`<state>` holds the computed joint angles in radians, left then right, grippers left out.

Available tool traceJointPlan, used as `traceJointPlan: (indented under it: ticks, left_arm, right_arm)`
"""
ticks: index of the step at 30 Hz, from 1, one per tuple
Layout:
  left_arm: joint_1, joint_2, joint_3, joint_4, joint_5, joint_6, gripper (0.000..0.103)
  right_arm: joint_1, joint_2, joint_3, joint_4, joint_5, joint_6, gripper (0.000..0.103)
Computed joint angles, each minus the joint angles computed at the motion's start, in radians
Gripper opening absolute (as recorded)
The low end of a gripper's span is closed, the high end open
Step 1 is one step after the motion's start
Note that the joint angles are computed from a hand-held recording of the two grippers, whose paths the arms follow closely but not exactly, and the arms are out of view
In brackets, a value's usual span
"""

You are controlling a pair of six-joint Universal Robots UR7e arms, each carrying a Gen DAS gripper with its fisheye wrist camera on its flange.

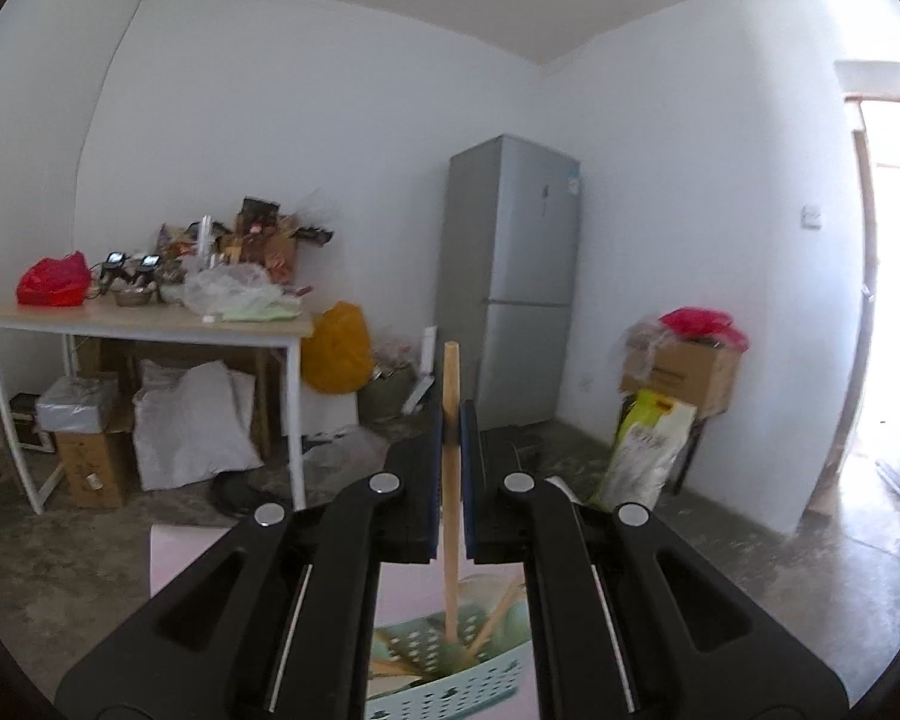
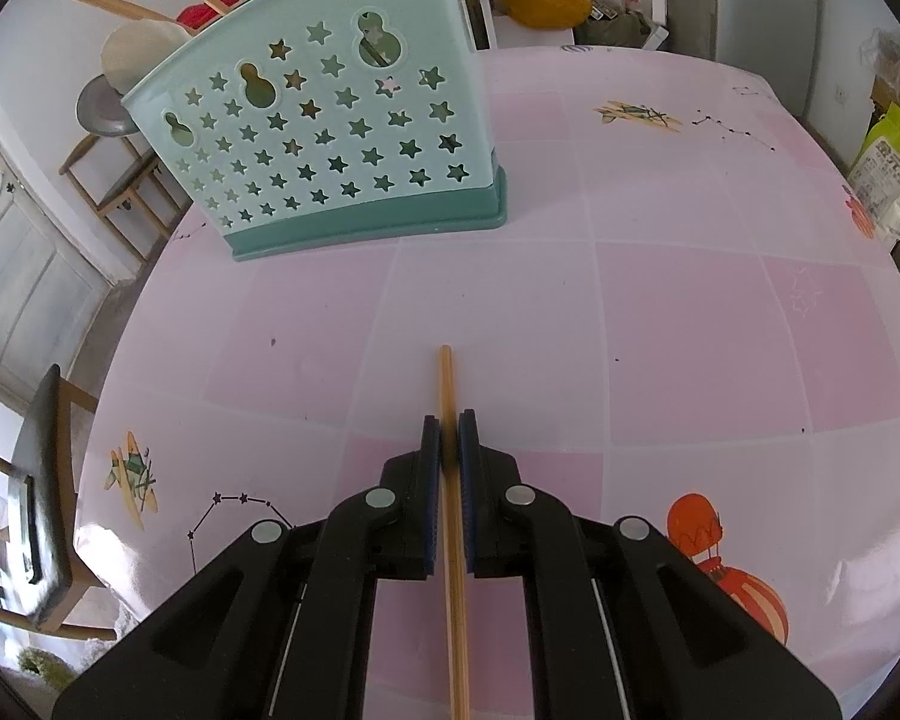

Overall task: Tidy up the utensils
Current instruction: 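Lower the chopstick into the holder and open the left tool, then raise the chopstick over the holder with the right tool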

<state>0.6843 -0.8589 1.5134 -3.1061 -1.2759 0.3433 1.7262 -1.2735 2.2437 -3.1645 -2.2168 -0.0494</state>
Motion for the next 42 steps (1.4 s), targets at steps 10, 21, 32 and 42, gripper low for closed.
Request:
traceJointPlan:
  ticks: [10, 21, 32, 42]
  left_arm:
    - [0.029, 0.067, -0.003, -0.059, 0.058, 0.012, 0.004]
    - [0.040, 0.055, 0.075, -0.107, 0.062, 0.006, 0.020]
    - [0.015, -0.074, 0.245, -0.140, 0.066, -0.034, 0.035]
    - [0.028, -0.167, 0.406, 0.108, 0.180, -0.231, 0.042]
  right_arm:
    - [0.000, 0.000, 0.000, -0.001, 0.000, 0.001, 0.007]
    - [0.001, 0.002, -0.002, -0.003, -0.004, -0.004, 0.007]
    - [0.000, 0.001, -0.004, 0.000, 0.001, -0.002, 0.007]
    - [0.004, 0.013, -0.016, 0.004, -0.012, -0.039, 0.006]
